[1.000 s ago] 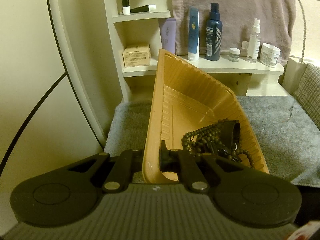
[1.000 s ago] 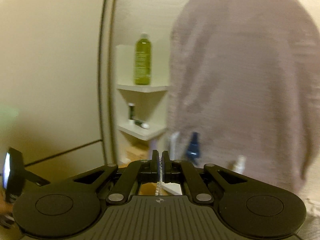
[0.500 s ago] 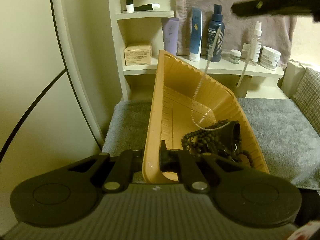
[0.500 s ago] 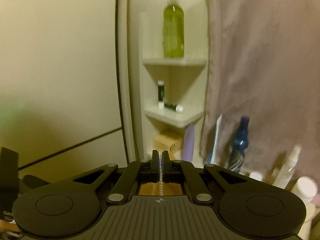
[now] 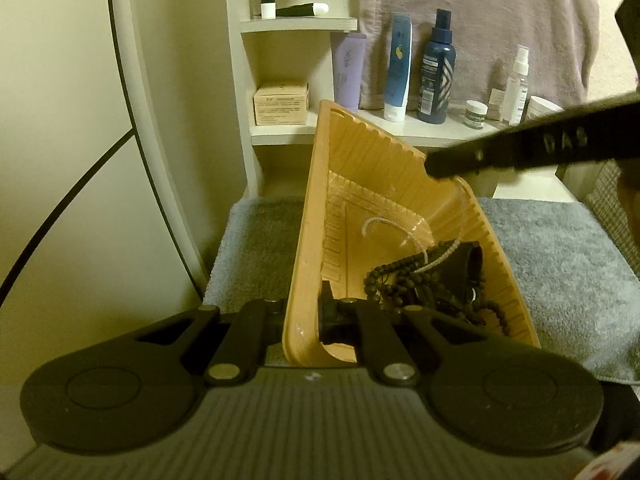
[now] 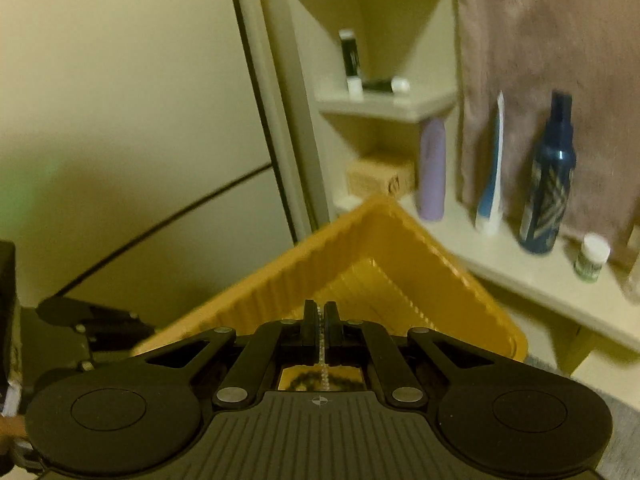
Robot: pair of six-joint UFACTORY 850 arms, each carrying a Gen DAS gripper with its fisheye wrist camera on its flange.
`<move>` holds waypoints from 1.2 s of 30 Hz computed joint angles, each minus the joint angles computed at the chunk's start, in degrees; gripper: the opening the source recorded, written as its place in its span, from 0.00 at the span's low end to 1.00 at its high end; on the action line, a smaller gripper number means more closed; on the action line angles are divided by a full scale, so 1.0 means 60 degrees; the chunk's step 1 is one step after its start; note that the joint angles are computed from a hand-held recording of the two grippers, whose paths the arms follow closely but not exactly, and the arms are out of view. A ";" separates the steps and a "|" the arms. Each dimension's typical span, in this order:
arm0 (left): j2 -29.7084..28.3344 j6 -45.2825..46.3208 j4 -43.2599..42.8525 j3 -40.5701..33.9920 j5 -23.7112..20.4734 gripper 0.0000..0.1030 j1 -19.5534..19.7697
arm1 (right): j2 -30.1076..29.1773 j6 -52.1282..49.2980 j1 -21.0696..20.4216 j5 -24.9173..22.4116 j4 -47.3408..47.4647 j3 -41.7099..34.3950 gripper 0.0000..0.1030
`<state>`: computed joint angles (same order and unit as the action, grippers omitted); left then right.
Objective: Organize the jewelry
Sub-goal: 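Lower the pearl necklace into the tray and open the right tool, then lower the orange tray flat onto the carpet and open the left tool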
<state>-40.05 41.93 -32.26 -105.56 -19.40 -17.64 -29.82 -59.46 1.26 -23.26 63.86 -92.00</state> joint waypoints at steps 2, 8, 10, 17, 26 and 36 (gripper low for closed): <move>-0.0004 -0.0026 -0.0013 0.0004 0.0000 0.05 0.0005 | 0.0018 -0.0174 -0.0041 -0.0066 0.0246 0.0110 0.02; -0.0018 0.0069 -0.0141 -0.0010 -0.0040 0.05 0.0035 | 0.0466 -0.1360 -0.0164 0.0419 0.2175 0.0807 0.38; -0.0031 0.0064 -0.0158 -0.0016 -0.0043 0.05 0.0041 | 0.0800 -0.2245 -0.0186 0.0728 0.3294 0.1272 0.54; -0.0067 0.0144 -0.0373 -0.0049 -0.0129 0.05 0.0092 | 0.1722 -0.3781 -0.0179 0.1484 0.5504 0.2670 0.54; -0.0303 0.0385 -0.1185 -0.0270 -0.0597 0.06 0.0323 | 0.2544 -0.5005 -0.0333 0.1819 0.7613 0.4087 0.54; -0.0843 0.0142 -0.1876 -0.0745 -0.1473 0.07 0.0714 | 0.3151 -0.3765 -0.0322 0.2436 0.6527 0.4773 0.54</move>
<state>-45.11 42.78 -43.52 -110.03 -28.24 -13.36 -10.92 -82.04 -0.68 -8.64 103.02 -63.36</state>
